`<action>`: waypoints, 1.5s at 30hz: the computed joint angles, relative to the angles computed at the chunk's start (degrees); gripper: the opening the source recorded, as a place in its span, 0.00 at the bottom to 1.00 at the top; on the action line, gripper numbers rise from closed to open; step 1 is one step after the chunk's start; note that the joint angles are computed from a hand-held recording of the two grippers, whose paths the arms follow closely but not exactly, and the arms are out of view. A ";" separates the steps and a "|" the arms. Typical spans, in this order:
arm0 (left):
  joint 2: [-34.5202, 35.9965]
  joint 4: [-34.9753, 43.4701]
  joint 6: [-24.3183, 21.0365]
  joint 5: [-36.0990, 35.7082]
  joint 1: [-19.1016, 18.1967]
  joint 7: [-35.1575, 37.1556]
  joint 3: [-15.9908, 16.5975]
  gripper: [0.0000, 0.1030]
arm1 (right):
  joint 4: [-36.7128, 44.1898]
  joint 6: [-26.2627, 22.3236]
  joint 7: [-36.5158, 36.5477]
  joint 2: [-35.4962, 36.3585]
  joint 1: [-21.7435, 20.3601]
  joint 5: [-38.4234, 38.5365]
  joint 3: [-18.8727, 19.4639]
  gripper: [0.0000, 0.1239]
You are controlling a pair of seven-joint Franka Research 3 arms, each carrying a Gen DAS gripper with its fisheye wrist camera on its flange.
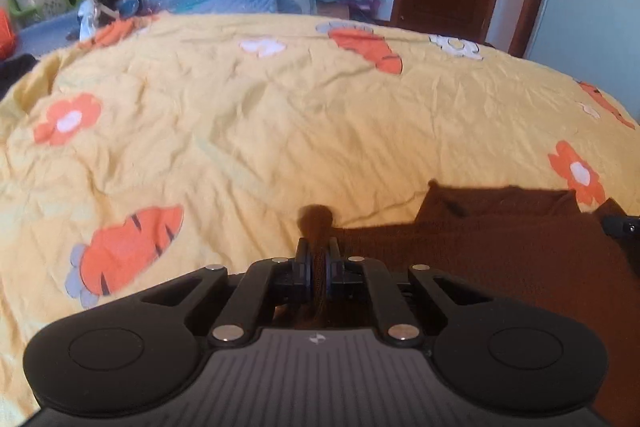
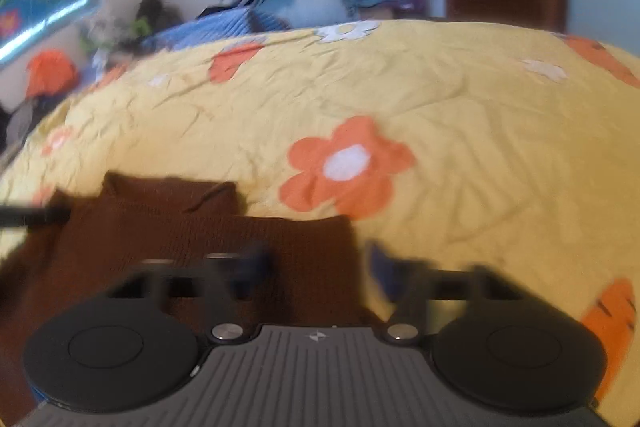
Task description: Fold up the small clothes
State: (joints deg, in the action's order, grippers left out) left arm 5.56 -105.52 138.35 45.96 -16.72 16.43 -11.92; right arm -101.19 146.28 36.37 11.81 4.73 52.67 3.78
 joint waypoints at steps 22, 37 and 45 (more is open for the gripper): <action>-0.50 -3.95 -4.25 14.72 -5.52 -13.30 -1.33 0.65 | -19.43 17.56 -24.65 -12.36 8.44 17.93 -1.28 0.70; -5.30 -9.61 -13.08 20.85 -11.32 -11.30 -7.84 0.66 | -37.52 12.82 -37.13 -29.59 15.22 18.20 -7.42 0.83; -20.28 -19.21 -13.11 7.61 -10.87 -23.86 -9.40 0.76 | -40.68 -0.50 -13.61 -39.89 9.40 7.75 -13.09 0.83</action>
State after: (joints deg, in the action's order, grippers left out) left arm -14.71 -124.74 125.24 53.57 -27.59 -7.43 -21.32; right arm -141.87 145.78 22.77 -28.07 14.12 60.42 -9.32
